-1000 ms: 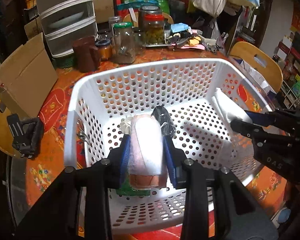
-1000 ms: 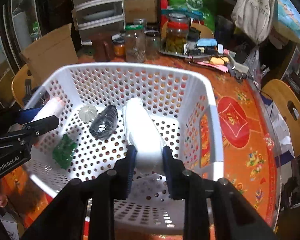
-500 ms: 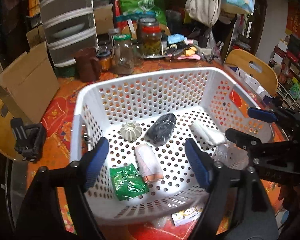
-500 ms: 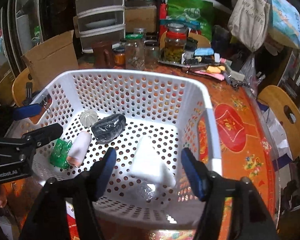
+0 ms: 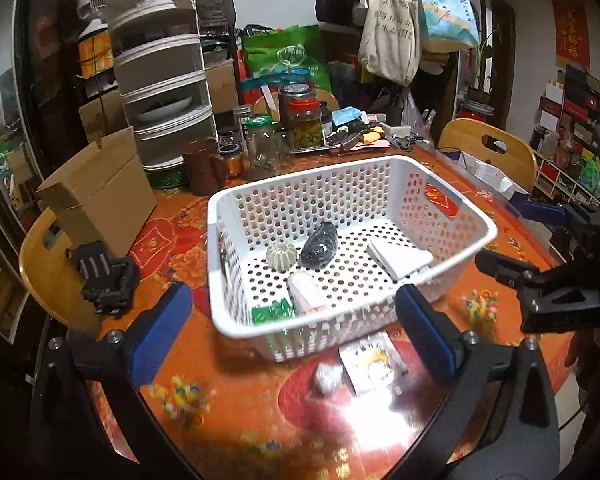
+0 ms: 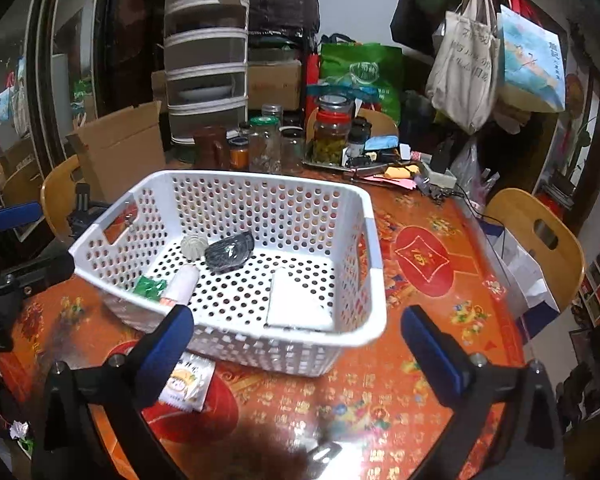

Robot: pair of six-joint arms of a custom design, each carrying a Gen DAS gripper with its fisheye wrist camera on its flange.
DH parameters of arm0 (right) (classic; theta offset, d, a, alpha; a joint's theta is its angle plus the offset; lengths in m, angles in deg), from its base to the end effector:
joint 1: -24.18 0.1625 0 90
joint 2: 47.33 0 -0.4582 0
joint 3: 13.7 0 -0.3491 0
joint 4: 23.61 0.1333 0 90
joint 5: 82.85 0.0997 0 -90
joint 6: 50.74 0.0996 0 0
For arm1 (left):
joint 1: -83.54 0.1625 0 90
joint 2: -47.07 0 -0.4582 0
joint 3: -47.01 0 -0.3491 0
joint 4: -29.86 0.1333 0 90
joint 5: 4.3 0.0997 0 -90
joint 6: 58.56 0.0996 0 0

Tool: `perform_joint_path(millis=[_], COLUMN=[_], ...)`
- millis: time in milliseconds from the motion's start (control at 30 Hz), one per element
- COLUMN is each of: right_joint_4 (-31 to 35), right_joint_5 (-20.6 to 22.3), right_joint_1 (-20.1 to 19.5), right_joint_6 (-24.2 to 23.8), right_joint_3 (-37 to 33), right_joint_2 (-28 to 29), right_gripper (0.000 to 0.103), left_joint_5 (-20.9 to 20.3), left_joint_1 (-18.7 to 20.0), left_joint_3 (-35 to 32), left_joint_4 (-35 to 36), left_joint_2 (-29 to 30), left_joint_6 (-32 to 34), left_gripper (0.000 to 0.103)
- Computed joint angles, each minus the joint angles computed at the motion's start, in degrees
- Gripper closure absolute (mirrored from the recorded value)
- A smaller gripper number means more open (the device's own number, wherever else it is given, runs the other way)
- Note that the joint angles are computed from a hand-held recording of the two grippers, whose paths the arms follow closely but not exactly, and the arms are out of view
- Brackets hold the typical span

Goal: Organize soft objects
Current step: 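Reach the left tool to the crumpled clear plastic and grasp it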

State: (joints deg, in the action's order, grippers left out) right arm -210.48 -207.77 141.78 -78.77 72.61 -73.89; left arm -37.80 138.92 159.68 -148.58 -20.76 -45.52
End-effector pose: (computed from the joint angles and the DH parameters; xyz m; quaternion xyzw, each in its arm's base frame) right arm 0.3986 -0.5978 0.0609 0.3375 -0.8444 0.3026 0.2856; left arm -0.1234 -0.5595 0.3696 0.1697 0.8192 -0.4036 0.3705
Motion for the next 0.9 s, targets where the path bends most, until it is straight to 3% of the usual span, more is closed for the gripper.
perform_joint_path(millis=[167, 400, 633, 900], right_joint_4=[-2.66, -3.19, -1.03, -0.85], right_joint_5=[1.39, 2.21, 4.61, 5.02], right_joint_1=[0.12, -0.77, -2.97, -4.84], right_joint_6=[0.56, 1.92, 5.74, 8.05], right_joint_3=[5.26, 9.36, 13.18, 14.65], right_joint_2=[-1.82, -2.23, -2.98, -3.01], right_gripper=[0.0, 0.0, 0.0, 0.0], left_joint_5=[-1.37, -5.07, -7.92, -8.48], left_joint_1=[-0.78, 2.97, 8.27, 11.47], left_joint_3=[7.0, 12.46, 11.59, 6.89], left_joint_4=[-1.3, -3.98, -7.24, -6.64], left_joint_2=[-4.07, -4.39, 0.82, 6.17], left_joint_6=[-4.51, -8.64, -8.5, -7.28], left_gripper=[0.0, 0.0, 0.0, 0.004])
